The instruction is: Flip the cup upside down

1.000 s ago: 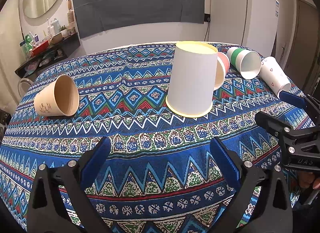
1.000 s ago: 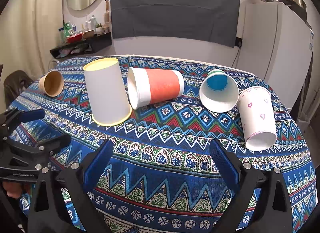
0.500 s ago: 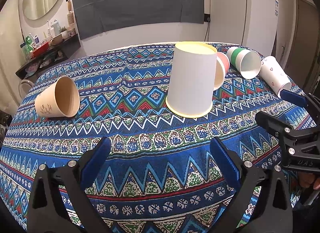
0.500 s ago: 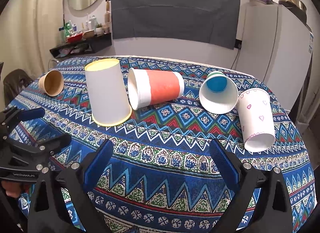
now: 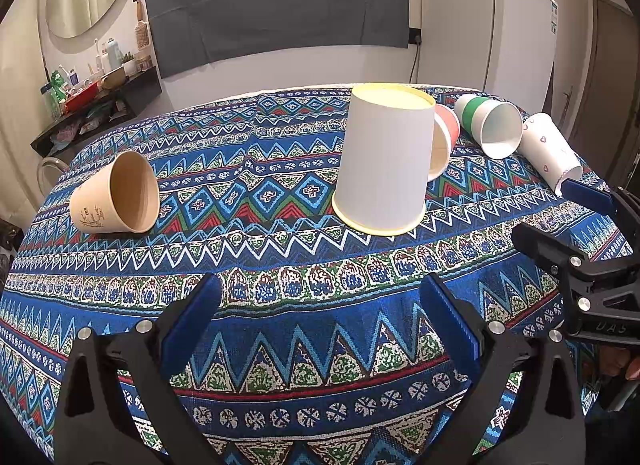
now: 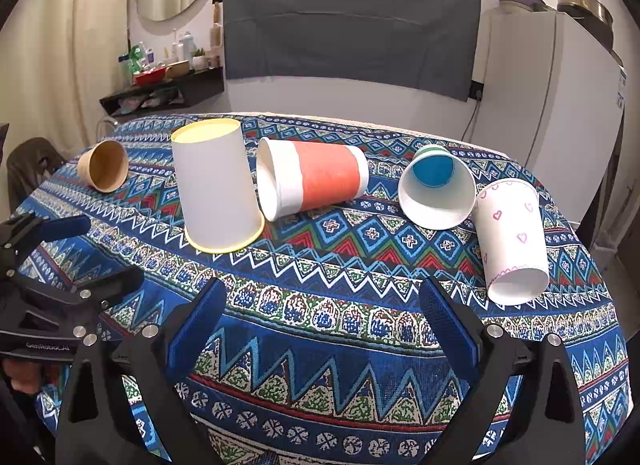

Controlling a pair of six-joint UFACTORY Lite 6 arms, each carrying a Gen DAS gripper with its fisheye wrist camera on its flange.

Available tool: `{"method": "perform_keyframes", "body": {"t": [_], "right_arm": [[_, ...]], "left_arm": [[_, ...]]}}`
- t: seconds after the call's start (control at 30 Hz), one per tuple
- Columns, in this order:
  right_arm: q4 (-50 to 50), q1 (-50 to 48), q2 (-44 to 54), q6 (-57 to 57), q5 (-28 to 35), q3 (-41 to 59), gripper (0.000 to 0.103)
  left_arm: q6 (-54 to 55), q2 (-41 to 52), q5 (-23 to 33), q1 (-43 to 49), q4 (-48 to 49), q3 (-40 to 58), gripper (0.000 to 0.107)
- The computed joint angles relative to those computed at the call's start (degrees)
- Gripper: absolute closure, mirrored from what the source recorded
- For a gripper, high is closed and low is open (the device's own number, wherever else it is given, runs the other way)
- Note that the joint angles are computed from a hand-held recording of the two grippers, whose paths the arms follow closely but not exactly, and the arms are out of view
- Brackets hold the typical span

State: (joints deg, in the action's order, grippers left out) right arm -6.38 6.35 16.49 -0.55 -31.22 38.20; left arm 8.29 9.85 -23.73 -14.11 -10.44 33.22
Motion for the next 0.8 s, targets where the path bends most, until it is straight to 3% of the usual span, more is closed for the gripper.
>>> {"method": "perform_keyframes", "body": {"t": [0.8], "right_arm": [[-0.1, 0.1, 0.9, 0.1, 0.2, 0.8, 0.01]], "left_arm": [[1.2, 0.3, -0.3, -0.9, -1.5, 0.2, 0.01]]}}
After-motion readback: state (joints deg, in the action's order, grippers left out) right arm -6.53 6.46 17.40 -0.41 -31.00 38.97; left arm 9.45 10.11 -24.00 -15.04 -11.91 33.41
